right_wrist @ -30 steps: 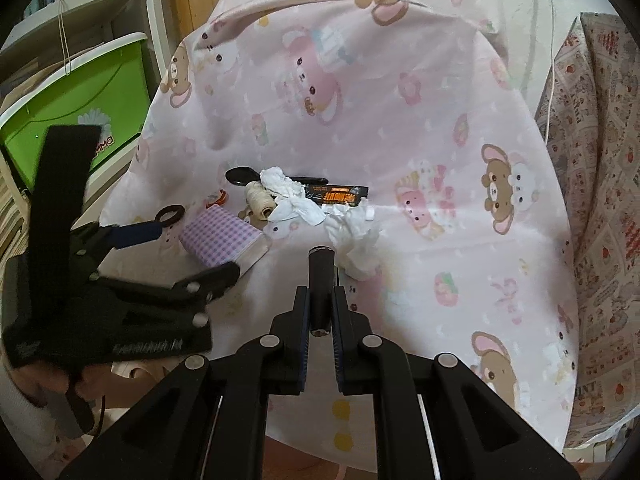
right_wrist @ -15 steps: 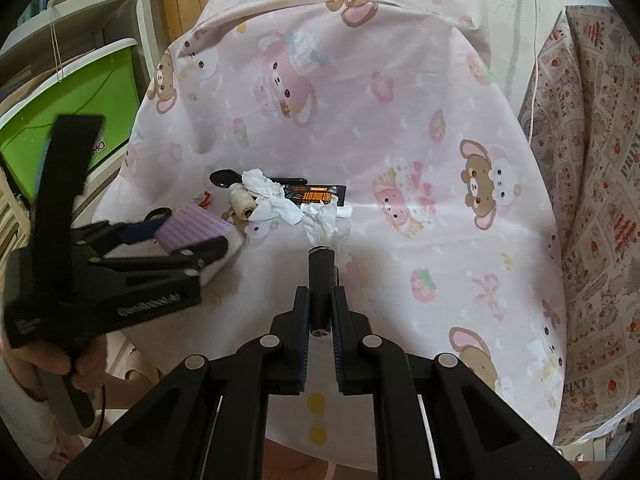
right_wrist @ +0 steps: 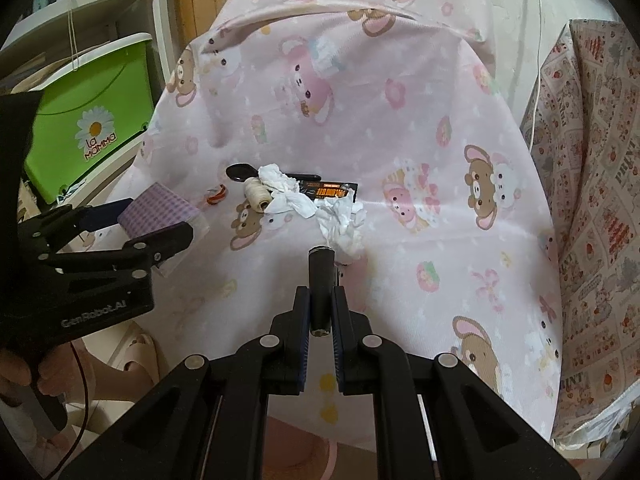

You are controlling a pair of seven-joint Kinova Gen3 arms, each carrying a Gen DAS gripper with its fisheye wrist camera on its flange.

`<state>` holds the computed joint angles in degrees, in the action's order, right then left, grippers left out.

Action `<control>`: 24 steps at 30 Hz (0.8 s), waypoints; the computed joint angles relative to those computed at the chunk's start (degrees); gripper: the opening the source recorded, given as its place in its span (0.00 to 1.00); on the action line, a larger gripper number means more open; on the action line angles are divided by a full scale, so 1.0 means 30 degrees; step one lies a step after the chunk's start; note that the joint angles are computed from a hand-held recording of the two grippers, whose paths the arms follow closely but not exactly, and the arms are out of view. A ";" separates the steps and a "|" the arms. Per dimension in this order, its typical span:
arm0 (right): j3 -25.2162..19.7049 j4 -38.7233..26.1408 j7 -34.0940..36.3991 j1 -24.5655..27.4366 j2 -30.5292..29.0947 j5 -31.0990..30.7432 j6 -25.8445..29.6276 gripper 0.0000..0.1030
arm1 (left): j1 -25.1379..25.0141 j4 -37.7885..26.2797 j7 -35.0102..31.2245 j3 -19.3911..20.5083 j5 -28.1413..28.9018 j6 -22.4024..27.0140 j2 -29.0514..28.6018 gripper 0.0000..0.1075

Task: Collect trash
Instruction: 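Carry the box and cylinder down over the pink wastebasket with both tools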

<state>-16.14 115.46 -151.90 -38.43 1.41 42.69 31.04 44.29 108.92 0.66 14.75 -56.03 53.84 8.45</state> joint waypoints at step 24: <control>-0.2542 0.1289 0.1118 -0.0073 -0.2600 -0.2020 0.0804 0.11 | -0.0129 -0.0319 -0.2382 0.1469 0.5828 0.1580 -0.1715 0.68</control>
